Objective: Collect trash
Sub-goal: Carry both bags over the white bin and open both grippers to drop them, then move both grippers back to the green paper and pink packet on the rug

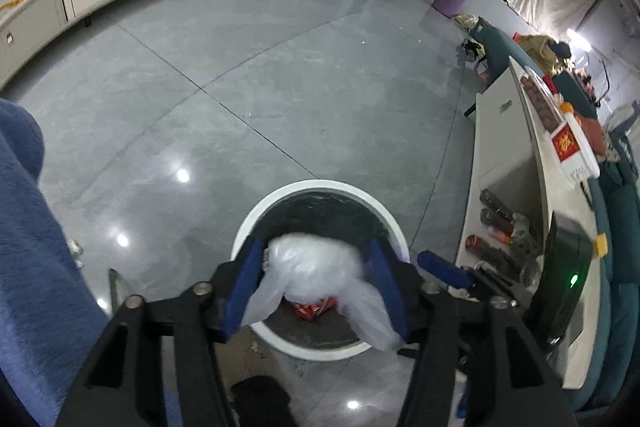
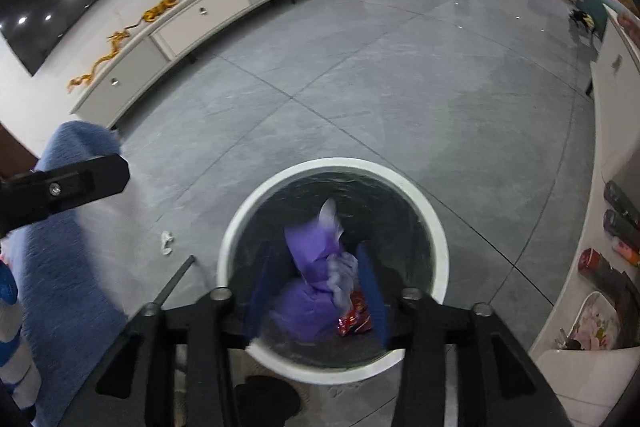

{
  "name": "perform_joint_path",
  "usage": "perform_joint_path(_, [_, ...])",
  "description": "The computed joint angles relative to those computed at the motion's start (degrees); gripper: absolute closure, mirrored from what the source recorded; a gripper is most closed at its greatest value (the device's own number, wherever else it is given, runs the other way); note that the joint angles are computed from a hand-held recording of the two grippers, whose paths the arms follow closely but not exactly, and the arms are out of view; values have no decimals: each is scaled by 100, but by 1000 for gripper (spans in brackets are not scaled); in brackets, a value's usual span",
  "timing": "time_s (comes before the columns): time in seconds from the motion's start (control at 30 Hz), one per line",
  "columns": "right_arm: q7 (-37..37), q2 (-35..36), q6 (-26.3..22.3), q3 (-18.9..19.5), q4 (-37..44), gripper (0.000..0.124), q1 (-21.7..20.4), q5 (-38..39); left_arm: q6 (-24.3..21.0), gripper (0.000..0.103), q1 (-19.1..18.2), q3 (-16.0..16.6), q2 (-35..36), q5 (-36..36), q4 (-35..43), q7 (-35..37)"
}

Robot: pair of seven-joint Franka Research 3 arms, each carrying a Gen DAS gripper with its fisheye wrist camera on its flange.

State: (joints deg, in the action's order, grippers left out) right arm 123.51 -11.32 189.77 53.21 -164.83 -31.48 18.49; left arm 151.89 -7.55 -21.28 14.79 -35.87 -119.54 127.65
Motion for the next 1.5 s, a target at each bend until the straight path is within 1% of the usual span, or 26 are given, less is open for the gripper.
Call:
perform_joint_path(0.07, [55,10,58,115,-28,80,-121,66,-2,47,-50,12,123,64,91,-149])
perform_joint_path(0.13, [155,-155,-33,341,-59,80,-295,107,16,47,-25,-15,150,61,99,-232])
perform_joint_path(0.17, [213,-223,-50,327,-78,80,-295,46,38,47,-17,-49,146,25,86,-245])
perform_joint_path(0.27, [440,-555,-127,85,-222,80,51,-64,162,47,93,-137,-100,-309,-180,-9])
perform_joint_path(0.3, [520,-722,-207,-12,-271,80,222,-91,309,47,139,-179,-283,-567,-360,187])
perform_joint_path(0.37, [687,-1070,-356,-122,-344,80,489,-151,468,47,147,-191,-567,-1155,-599,584])
perform_joint_path(0.4, [766,-1272,-424,-224,-406,80,687,-168,542,47,169,-202,-793,-1634,-774,914])
perform_joint_path(0.43, [832,-1449,-469,-300,-467,80,827,-201,599,47,158,-179,-1036,-2034,-953,1206])
perform_joint_path(0.5, [1017,-1961,-762,-393,-550,80,1119,-246,560,47,87,-38,-1441,-2452,-1213,1553])
perform_joint_path(0.57, [1169,-2421,-1024,-517,-610,80,1420,-309,497,47,-20,137,-1870,-2684,-1492,1765])
perform_joint_path(0.6, [1245,-2731,-1212,-601,-645,80,1636,-333,468,47,-73,246,-2173,-2815,-1703,1905])
perform_joint_path(0.7, [1461,-3447,-1652,-739,-675,79,2055,-479,359,47,-222,592,-2803,-2960,-2136,2037])
perform_joint_path(0.8, [1641,-3962,-1929,-874,-626,76,2407,-652,313,47,-320,948,-3478,-2877,-2615,2068])
perform_joint_path(0.87, [1742,-4193,-2104,-912,-525,76,2555,-810,336,47,-372,1142,-3845,-2749,-2863,2010])
perform_joint_path(0.9, [1793,-4296,-2175,-933,-489,76,2634,-885,310,47,-374,1303,-4117,-2700,-3039,2039])
perform_joint_path(0.97, [1873,-4396,-2241,-972,-371,76,2745,-1045,321,47,-379,1559,-4442,-2545,-3256,2049])
perform_joint_path(1.0, [1908,-4444,-2302,-982,-276,76,2805,-1133,308,47,-330,1710,-4666,-2420,-3395,2035])
perform_joint_path(1.13, [2075,-4408,-2464,-934,121,76,2871,-1497,115,47,-162,2330,-5168,-1905,-3661,1939])
perform_joint_path(1.2, [2140,-4271,-2464,-887,364,76,2860,-1688,36,47,-86,2668,-5314,-1663,-3727,1935])
perform_joint_path(1.27, [2171,-4073,-2365,-870,546,76,2818,-1885,-20,47,4,3004,-5411,-1406,-3767,1921])
perform_joint_path(1.3, [2187,-3940,-2309,-832,683,75,2784,-1991,-60,47,67,3220,-5417,-1275,-3752,1935])
perform_joint_path(1.37, [2232,-3709,-2202,-786,863,74,2724,-2187,-10,47,85,3546,-5365,-1078,-3723,1961])
perform_joint_path(1.47, [2265,-3150,-1933,-668,1188,72,2613,-2493,13,47,146,4055,-4985,-865,-3449,2179])
perform_joint_path(1.5, [2254,-2901,-1858,-579,1351,72,2500,-2635,33,47,143,4169,-4800,-855,-3310,2294])
